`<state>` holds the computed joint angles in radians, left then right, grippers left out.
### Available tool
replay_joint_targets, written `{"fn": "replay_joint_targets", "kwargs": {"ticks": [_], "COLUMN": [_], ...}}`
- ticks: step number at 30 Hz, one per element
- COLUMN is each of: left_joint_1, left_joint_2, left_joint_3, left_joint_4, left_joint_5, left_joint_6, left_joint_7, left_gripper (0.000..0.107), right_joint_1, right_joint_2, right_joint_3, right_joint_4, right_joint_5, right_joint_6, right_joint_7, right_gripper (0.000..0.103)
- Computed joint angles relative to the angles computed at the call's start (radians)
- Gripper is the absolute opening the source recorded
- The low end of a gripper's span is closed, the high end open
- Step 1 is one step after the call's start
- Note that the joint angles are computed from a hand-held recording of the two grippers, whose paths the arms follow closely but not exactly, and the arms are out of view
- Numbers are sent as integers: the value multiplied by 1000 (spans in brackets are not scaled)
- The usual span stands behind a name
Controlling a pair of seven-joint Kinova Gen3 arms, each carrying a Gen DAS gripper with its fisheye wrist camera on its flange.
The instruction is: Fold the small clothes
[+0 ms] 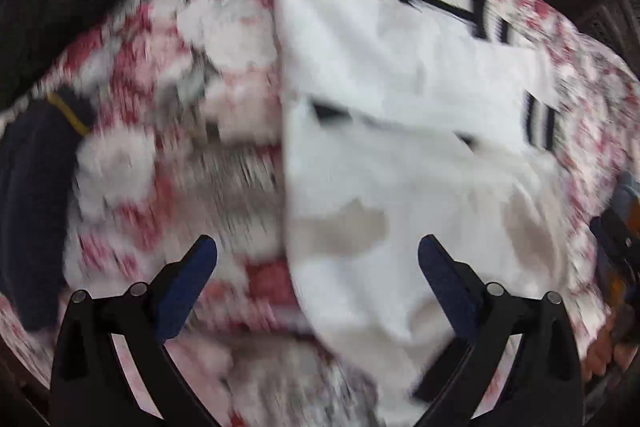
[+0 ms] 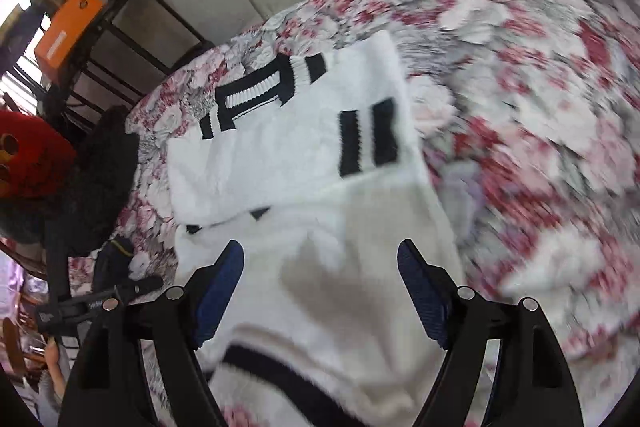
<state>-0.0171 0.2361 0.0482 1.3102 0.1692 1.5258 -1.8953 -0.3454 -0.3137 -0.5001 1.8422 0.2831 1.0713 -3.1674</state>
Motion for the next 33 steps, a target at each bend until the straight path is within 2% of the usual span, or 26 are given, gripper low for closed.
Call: {"fn": "replay_joint_targets", "kwargs": {"ticks": [3,6,10,14,18,24,26,28,31,33], "left_joint_1": [-53,-88,-69,-82,-99,-56,-51,-60,-72,-71], "left_joint_2": [-67,-108,-166,-131,-80,-70,-92,-102,-91,-72], "left_joint_3": [-14,-22,-35,-51,-37,-14,-14,-20,-27,-28], "left_joint_4": [90,184,262,263,249,267,268,260,257,266], "left_joint_5": [72,137,126,212,292,277,262,274,295,283], "left_joint_6": [59,143,140,166,184,156,148,164,184,190], "left_joint_7": [-65,-89,-106,-74,-38,-18,-23,-42,-54,-45], "left_gripper": [98,98,98,98,98,98,90,65,59,63], "right_joint_1": [1,29,84,113,145,186,197,213,217,208], "right_joint_2": [-96,-190,-290,-306,-289,-340,-364,-362,-328,-305], "right_joint_3": [-51,-88,-127,-116,-113,-100,-99,-115,-130,-127], "right_joint_4": [-10,5,36,77,103,157,185,178,163,164], "right_joint_5": [-33,-102,-188,-258,-316,-400,-442,-455,-469,-479], "right_joint_6": [78,102,101,48,6,-59,-93,-88,-74,-78], "right_joint_7": [-33,-69,-112,-75,-19,3,-5,6,33,46], "right_gripper": [80,80,80,80,80,80,80,79,79,79]}}
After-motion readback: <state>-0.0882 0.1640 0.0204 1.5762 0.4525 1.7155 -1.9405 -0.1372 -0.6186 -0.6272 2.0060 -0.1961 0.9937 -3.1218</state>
